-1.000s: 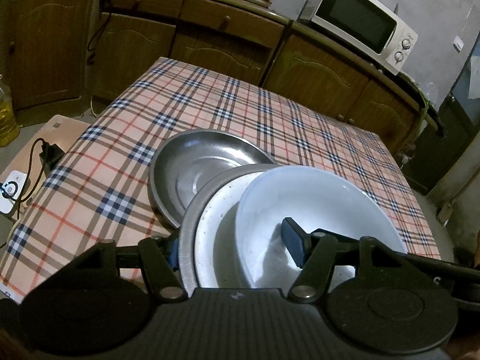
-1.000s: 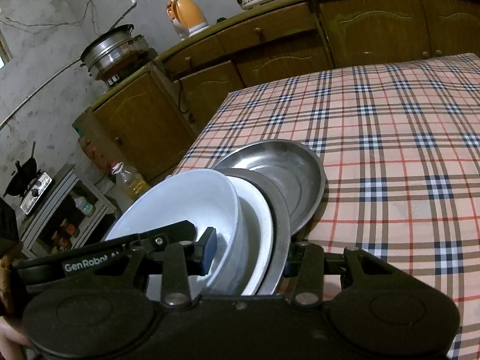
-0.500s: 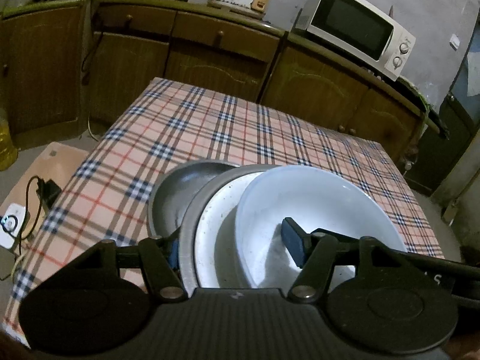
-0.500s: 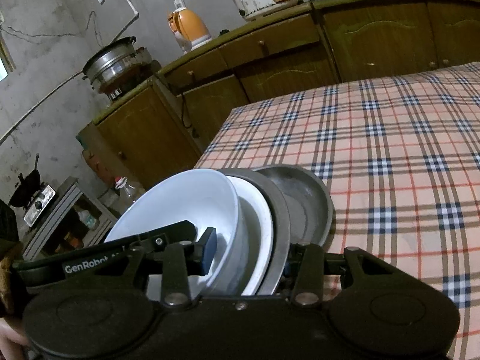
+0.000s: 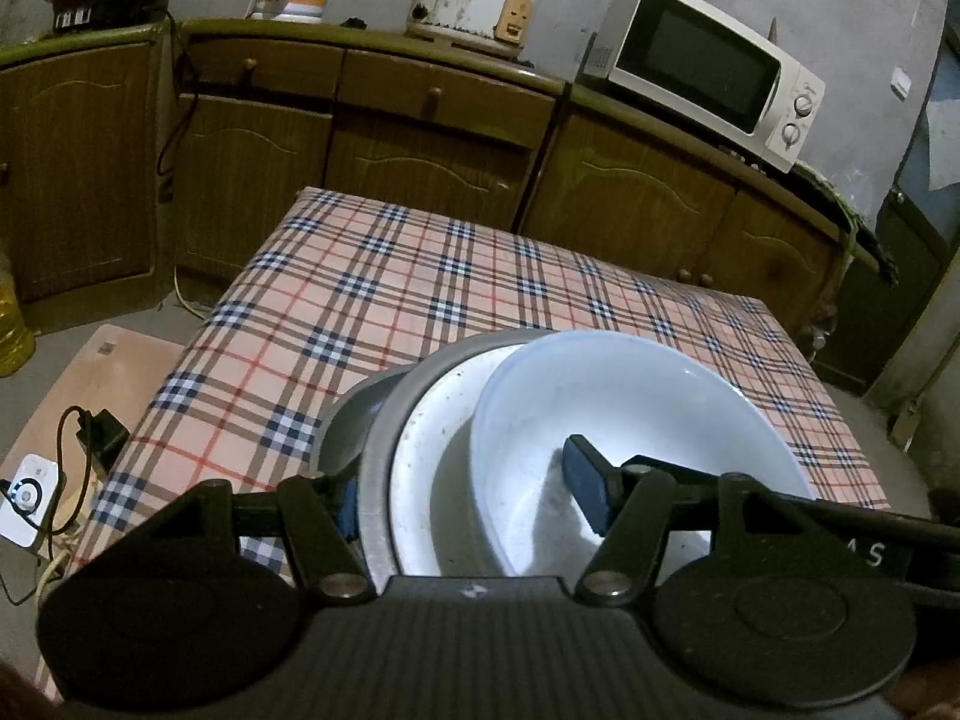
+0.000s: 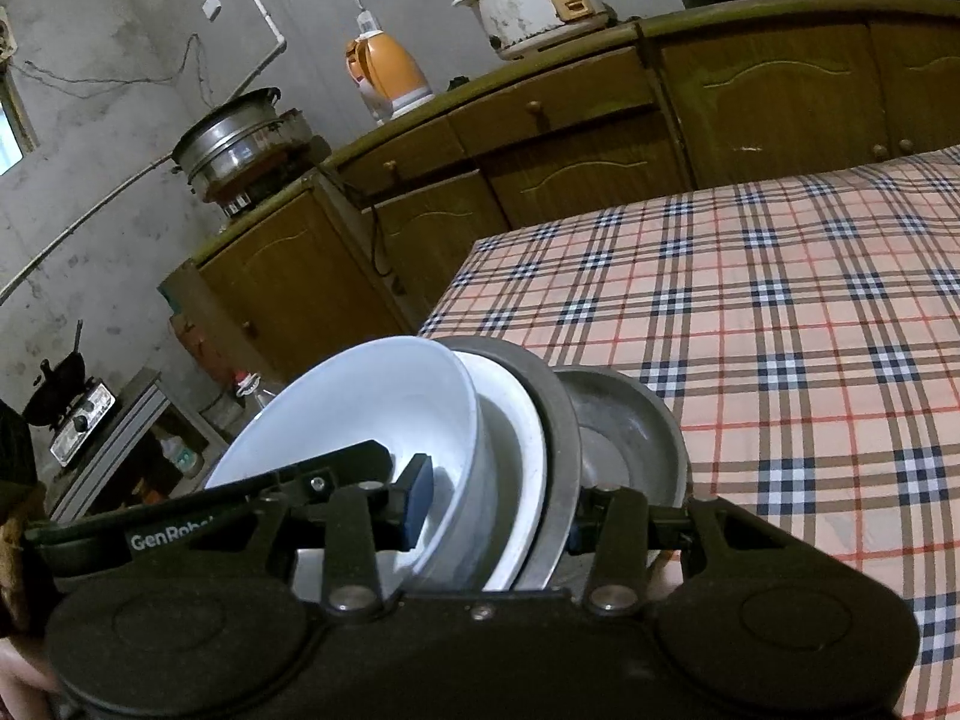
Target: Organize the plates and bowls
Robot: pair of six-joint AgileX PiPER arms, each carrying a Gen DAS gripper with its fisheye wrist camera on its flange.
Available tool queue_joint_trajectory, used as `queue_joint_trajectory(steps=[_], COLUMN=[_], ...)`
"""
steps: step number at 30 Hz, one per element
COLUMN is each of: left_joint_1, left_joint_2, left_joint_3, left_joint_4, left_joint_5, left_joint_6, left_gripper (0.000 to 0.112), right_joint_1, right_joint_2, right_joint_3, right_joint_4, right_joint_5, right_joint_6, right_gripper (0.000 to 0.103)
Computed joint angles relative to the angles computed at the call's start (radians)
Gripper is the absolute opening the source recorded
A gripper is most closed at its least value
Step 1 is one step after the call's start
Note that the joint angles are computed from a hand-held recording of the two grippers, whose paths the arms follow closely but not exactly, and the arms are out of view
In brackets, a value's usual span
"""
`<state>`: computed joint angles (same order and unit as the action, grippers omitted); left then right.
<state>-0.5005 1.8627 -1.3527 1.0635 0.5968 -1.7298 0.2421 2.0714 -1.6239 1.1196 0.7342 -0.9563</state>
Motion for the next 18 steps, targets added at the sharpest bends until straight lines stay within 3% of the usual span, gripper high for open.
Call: queue_joint_trajectory(steps=[18], left_joint_1=[0.038], left_joint_2=[0.0], left_joint_3=[0.002], left_joint_4=[-0.013], left_joint_5=[-0.028], left_joint_6=[0.038], left_gripper=[0.065], right_joint_1=[0.023], right_joint_2=[0.04], right_joint_3=[-0.058], right_joint_4=[-0.019], right_joint_5=[-0.001], right_joint_6=[0.023], right_gripper=[0.051])
